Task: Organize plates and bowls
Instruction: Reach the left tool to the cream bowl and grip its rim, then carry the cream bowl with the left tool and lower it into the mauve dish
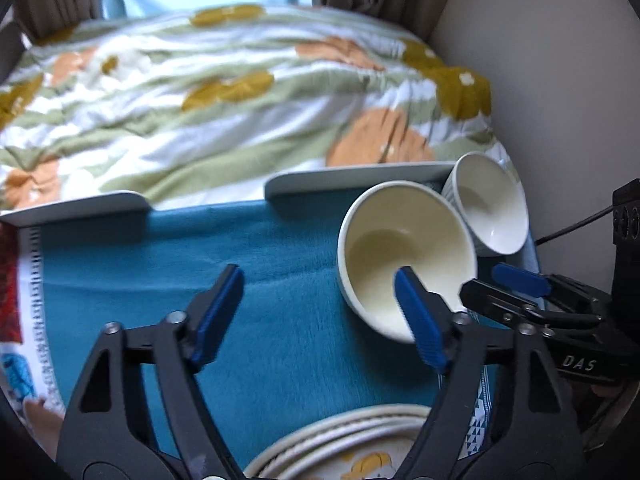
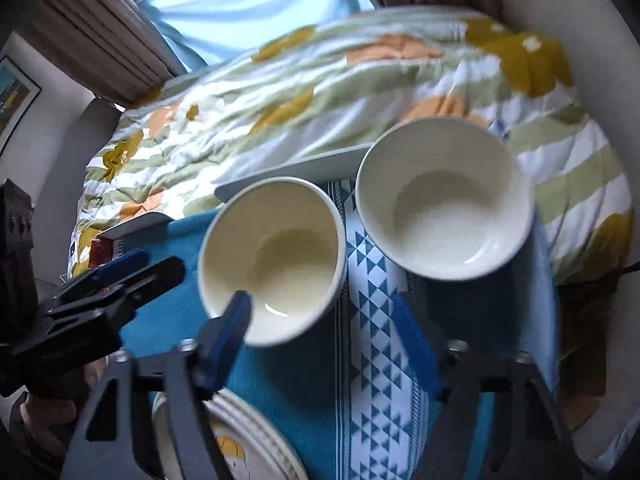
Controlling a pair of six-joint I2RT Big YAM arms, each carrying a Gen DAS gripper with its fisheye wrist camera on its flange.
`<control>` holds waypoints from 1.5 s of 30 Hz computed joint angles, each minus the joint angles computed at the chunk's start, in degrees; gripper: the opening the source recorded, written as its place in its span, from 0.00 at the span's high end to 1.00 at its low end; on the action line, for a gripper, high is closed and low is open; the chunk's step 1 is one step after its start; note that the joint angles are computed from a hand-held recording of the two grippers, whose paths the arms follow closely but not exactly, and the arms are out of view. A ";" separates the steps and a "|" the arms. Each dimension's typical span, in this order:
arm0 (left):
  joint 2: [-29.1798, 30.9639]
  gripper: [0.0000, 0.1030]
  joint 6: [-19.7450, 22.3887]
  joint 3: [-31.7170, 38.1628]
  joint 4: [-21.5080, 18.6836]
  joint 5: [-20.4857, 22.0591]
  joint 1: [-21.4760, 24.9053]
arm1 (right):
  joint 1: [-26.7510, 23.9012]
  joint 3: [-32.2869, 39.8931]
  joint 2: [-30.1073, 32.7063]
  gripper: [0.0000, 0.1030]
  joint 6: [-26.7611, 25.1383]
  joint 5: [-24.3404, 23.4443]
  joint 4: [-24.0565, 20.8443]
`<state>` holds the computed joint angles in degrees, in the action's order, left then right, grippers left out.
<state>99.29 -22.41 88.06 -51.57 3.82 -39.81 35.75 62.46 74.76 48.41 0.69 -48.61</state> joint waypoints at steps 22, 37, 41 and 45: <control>9.45 0.92 4.52 9.89 -8.52 4.67 -0.05 | -3.53 2.16 4.62 0.86 -0.37 -6.10 -1.16; 1.19 0.92 1.69 6.13 -9.28 0.29 -1.38 | -0.91 5.64 2.12 0.89 -1.27 -3.34 -5.62; -3.18 0.92 -0.75 3.69 -9.45 -1.29 -1.74 | 0.57 7.94 1.44 0.89 -2.17 -2.99 -7.84; -9.56 0.92 -3.98 -0.37 -10.09 -2.82 -1.66 | 3.47 10.93 0.91 0.89 -3.60 -2.99 -10.17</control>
<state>89.74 -26.39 87.69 -61.66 1.00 -41.47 39.22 73.39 75.67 44.82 -2.30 -58.78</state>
